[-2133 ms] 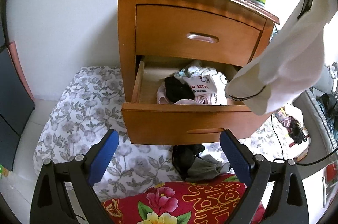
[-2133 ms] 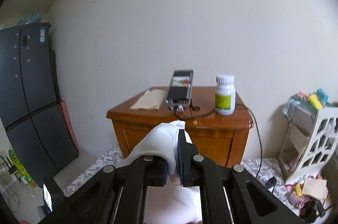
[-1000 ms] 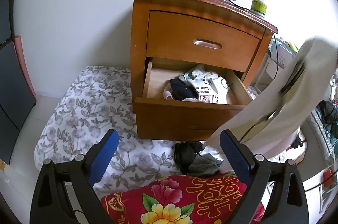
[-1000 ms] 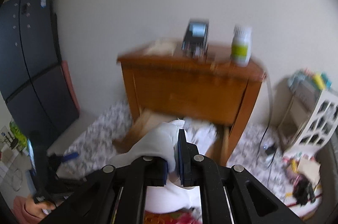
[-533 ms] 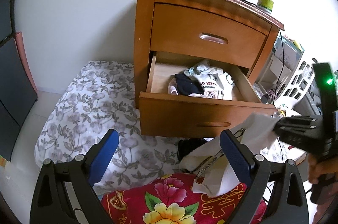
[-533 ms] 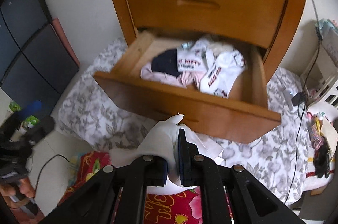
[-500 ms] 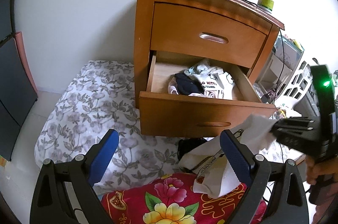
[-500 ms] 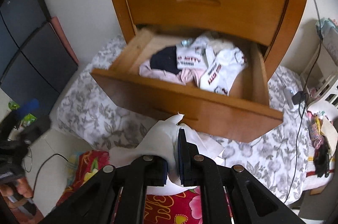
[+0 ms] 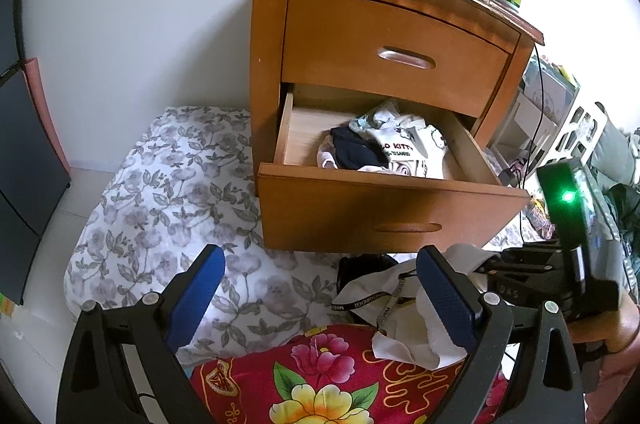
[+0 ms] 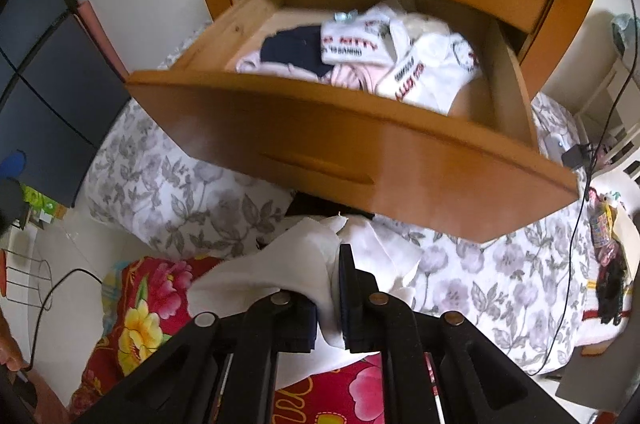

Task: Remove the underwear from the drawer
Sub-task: 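Open the right gripper to release the white shirt onto the cushion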

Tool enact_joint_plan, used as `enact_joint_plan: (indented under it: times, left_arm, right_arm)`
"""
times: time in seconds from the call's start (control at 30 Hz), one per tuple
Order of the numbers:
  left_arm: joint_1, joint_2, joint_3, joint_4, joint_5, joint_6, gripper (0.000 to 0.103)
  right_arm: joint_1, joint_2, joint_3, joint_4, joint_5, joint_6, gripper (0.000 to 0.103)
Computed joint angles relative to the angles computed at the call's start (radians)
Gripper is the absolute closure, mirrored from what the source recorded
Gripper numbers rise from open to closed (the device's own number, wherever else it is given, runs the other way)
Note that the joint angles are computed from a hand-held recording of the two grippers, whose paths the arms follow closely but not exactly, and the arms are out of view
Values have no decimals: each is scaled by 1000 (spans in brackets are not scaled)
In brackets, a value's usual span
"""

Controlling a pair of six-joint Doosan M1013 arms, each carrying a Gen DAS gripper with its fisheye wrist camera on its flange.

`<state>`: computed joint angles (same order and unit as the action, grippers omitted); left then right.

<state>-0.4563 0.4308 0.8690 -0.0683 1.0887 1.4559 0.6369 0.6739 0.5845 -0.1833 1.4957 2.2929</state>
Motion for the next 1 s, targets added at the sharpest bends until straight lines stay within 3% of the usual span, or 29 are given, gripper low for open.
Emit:
enact_joint_plan:
  times: [0.43,0.67,1.0]
  left_arm:
    - [2,14,-12,0,23,1,6]
    - [-1,25,-25,2,37,8,6]
    - [-4,44,-48,12,60,7,6]
  right_arm:
    - [-10,-3,17,21,33,11,91]
    - [-13,-8,0,11,29,12,72]
    - [-3,-40,8,-37,-34,18,68]
